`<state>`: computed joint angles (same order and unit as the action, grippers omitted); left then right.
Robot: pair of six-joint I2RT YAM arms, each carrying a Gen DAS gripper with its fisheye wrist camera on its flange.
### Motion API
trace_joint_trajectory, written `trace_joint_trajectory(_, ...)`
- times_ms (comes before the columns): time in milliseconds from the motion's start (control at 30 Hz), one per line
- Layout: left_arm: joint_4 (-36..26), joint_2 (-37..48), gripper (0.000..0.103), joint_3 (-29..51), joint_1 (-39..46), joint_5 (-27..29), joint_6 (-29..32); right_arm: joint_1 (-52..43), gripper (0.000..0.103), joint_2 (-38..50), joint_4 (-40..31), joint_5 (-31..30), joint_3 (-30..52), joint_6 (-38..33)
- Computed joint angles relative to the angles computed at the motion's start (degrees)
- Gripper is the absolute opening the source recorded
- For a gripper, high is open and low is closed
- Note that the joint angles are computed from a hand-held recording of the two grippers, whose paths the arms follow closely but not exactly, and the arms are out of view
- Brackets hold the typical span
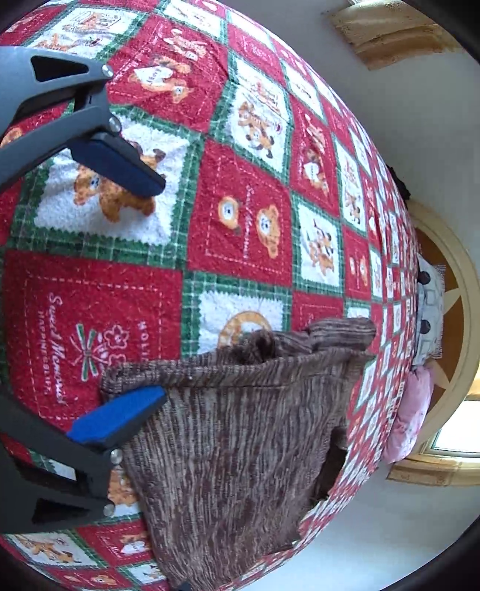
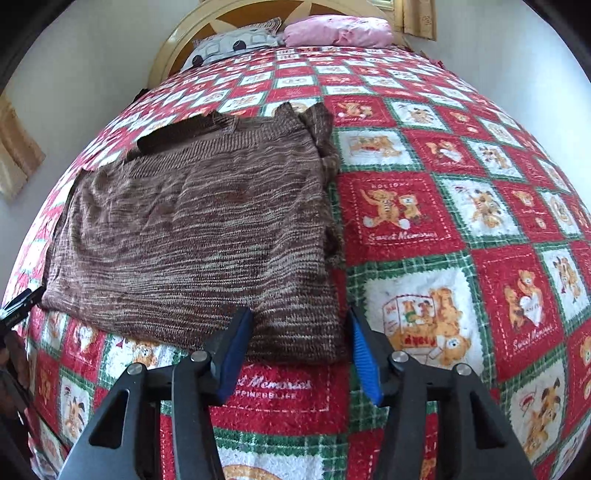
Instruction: Fold small clothes
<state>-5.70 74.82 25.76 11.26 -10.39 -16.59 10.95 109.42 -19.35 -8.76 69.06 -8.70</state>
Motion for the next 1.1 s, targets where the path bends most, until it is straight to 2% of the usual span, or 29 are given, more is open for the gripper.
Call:
trace_joint_trajectory(100,0.33,0.06,0.103,-0.12,0.72,0.92,0.09,1.89,0.053,-2.21,-0.15,4.72,-0.91,0.89)
trace_joint_trajectory(200,0.77,0.55,0.103,-0.09,1.23,0.54,1.09,3.96,0.053,-6.34,4.11,9.65,-3.66,2.79)
trace_joint_trajectory(267,0.92,0.4,0.103,-0.31,1.83,1.2,1.33,5.13,0.053,-6.96,4.94,6.81,-3.03,3.87)
trace_joint_trajectory(367,1.03,0.71,0.103,-0.23,0.61,0.29,0.38,8.38,0.053,-5.52,5.86,8.62,-1.21,4.01)
trace_joint_trajectory(433,1.11,1.02,0.103,0.01,0.66,0.37,0.43,9.5,0.053,-3.4,6.08,6.45,0.29,3.97)
trace_joint_trajectory(567,1.11,1.06,0.103,0.02,0.63,0.36,0.39,10.39,0.053,2.49,2.99,7.3,3.23,5.31)
trace_joint_trajectory(667,1.14,1.12,0.103,0.05,0.66,0.49,0.37,9.0,0.053,1.35,7.96,5.91,-1.59,4.16)
trace_joint_trajectory(733,1.16,1.13,0.103,0.03,0.59,0.49,0.32,8.29,0.053,0.41,8.92,5.28,-3.47,3.45)
trace_joint_trajectory(1100,-0.03,-0.66,0.103,-0.71,0.75,1.09,0.74,9.42,0.053,-1.21,8.36,8.4,-5.18,2.9)
